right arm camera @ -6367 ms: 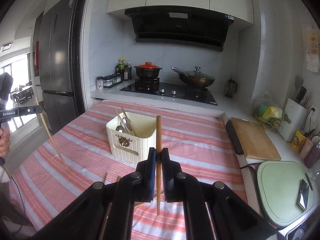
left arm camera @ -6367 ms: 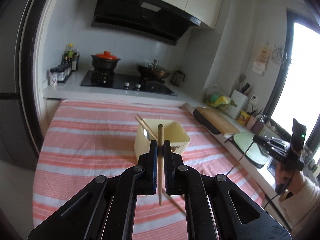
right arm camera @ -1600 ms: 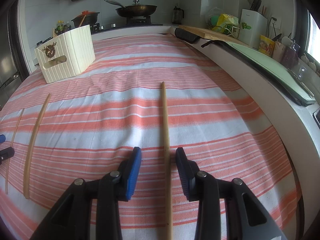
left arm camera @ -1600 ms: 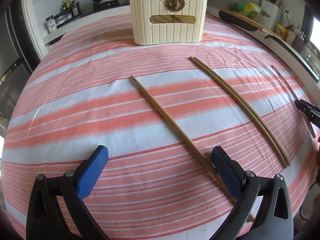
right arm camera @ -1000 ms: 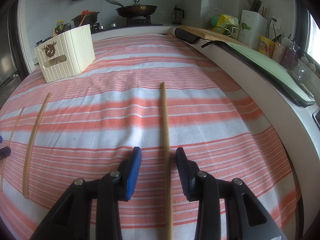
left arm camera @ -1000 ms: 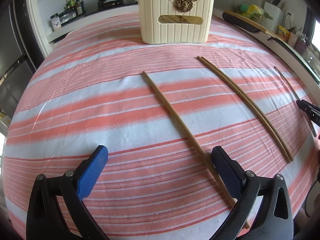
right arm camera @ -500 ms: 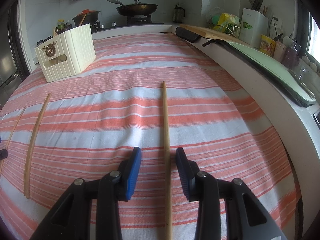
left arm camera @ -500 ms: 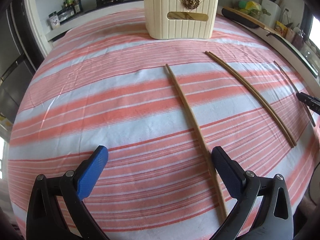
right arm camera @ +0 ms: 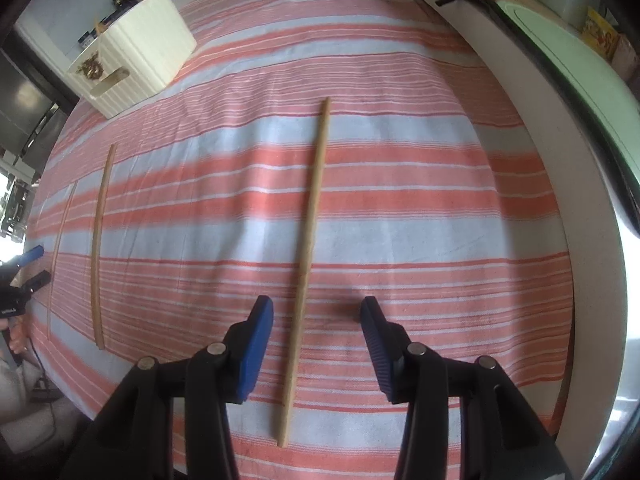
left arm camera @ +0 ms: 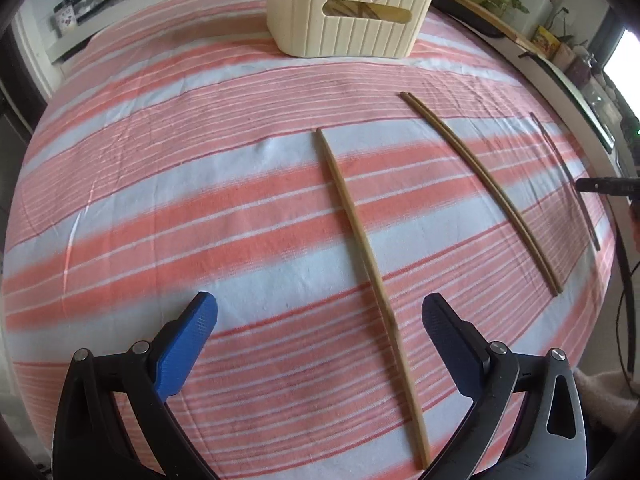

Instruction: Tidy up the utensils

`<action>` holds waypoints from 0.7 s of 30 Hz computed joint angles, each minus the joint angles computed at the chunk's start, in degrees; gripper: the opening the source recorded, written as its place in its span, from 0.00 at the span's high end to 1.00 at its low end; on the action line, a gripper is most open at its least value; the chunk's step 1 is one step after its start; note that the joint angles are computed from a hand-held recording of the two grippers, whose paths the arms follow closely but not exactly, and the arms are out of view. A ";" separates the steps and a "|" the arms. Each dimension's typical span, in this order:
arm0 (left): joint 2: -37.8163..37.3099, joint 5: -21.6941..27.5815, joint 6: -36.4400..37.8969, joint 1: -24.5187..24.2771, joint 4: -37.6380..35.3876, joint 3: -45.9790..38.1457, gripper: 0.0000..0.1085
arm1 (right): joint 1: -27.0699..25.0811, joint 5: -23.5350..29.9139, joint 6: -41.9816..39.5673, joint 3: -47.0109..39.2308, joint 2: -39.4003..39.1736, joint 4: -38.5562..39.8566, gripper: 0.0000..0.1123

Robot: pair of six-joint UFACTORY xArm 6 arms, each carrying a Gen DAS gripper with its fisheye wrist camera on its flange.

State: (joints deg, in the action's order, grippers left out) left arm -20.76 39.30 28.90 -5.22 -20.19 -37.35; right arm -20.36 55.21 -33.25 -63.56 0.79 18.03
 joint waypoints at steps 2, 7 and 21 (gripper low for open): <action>3.05 0.40 -1.53 -0.70 2.84 -2.78 0.07 | 0.94 0.15 1.60 -3.68 3.24 -0.91 0.59; 9.52 1.09 -8.04 -3.45 11.56 -9.41 0.24 | 5.20 -2.43 5.61 -10.25 9.38 -5.25 0.59; 5.59 -3.43 -4.26 -2.95 -1.46 -9.73 0.97 | 8.10 -13.32 1.36 -11.06 8.33 3.12 0.95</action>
State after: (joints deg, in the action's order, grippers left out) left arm -15.16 35.88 24.64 -8.16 -21.64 -47.09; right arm -12.26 41.89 -31.89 -74.62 9.12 21.16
